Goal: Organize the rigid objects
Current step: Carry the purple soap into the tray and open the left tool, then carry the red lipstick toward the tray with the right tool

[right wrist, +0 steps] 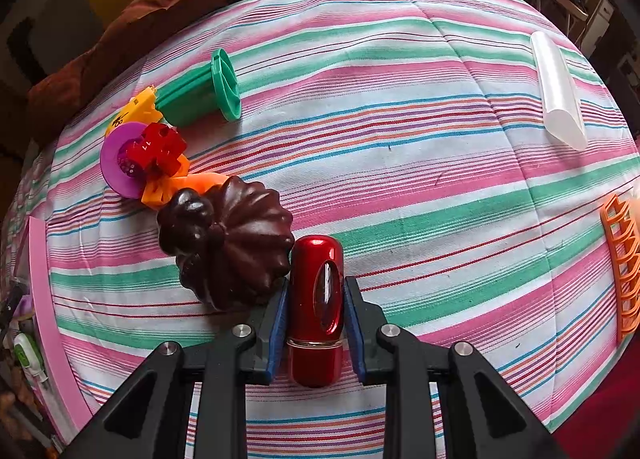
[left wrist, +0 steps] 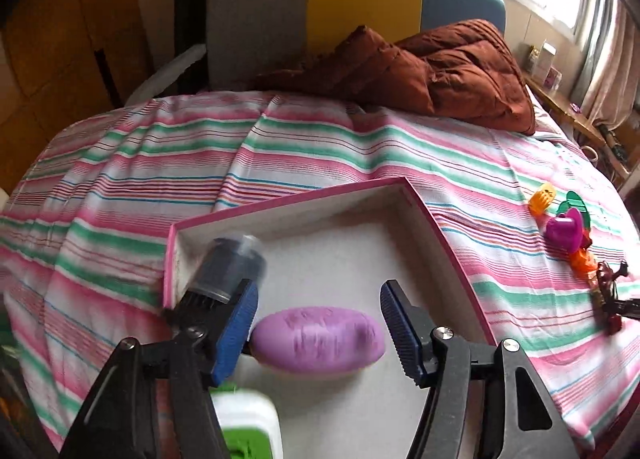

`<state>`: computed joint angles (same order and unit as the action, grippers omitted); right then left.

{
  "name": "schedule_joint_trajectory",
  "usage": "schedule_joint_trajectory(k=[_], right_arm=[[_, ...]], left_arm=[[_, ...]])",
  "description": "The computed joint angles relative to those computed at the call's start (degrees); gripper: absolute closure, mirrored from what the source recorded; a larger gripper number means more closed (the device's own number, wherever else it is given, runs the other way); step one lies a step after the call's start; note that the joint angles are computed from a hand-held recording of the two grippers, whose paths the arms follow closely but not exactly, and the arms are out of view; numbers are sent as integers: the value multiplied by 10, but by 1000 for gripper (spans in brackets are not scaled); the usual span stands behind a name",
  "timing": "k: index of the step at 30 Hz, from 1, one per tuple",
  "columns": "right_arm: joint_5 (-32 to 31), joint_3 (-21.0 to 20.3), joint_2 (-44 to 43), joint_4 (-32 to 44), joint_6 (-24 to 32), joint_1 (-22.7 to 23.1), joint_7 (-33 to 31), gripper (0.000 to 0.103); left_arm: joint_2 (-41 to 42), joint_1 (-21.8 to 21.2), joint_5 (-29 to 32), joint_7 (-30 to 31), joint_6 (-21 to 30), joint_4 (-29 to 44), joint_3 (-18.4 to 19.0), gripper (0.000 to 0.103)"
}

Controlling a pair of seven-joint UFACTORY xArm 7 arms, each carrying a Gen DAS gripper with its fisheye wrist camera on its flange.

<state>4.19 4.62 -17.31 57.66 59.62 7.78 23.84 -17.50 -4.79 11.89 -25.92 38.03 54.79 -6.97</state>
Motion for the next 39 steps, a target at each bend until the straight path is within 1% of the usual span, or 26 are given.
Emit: schedule_joint_trajectory(k=[1, 3, 6, 10, 20, 26, 33, 36, 39], right_arm=[[0, -1, 1, 1, 0, 0, -1, 76], [-1, -2, -3, -1, 2, -1, -3, 76], [-1, -1, -3, -1, 2, -1, -2, 76], [-2, -4, -8, -5, 5, -3, -8, 76], [-7, -2, -1, 3, 6, -4, -8, 76], [-19, -2, -5, 4, 14, -6, -15, 76], [-43, 7, -10, 9, 36, -5, -18, 76], [-58, 15, -13, 13, 50, 0, -22, 76], [-56, 18, -20, 11, 57, 11, -39, 76]], left_arm=[[-10, 0, -1, -6, 2, -8, -1, 34], [-31, -5, -16, -11, 3, -26, 0, 34], [-66, -5, -23, -28, 5, -56, -7, 35], [-123, -6, -10, -42, 1, -98, -26, 34], [-219, -11, -13, -57, 38, -154, -47, 34], [-250, -7, -11, -63, 49, -170, -54, 34], [-268, -6, -16, -61, 51, -176, -50, 34], [-274, -8, -22, -59, 50, -181, -47, 34], [-278, -10, -30, -57, 51, -185, -43, 34]])
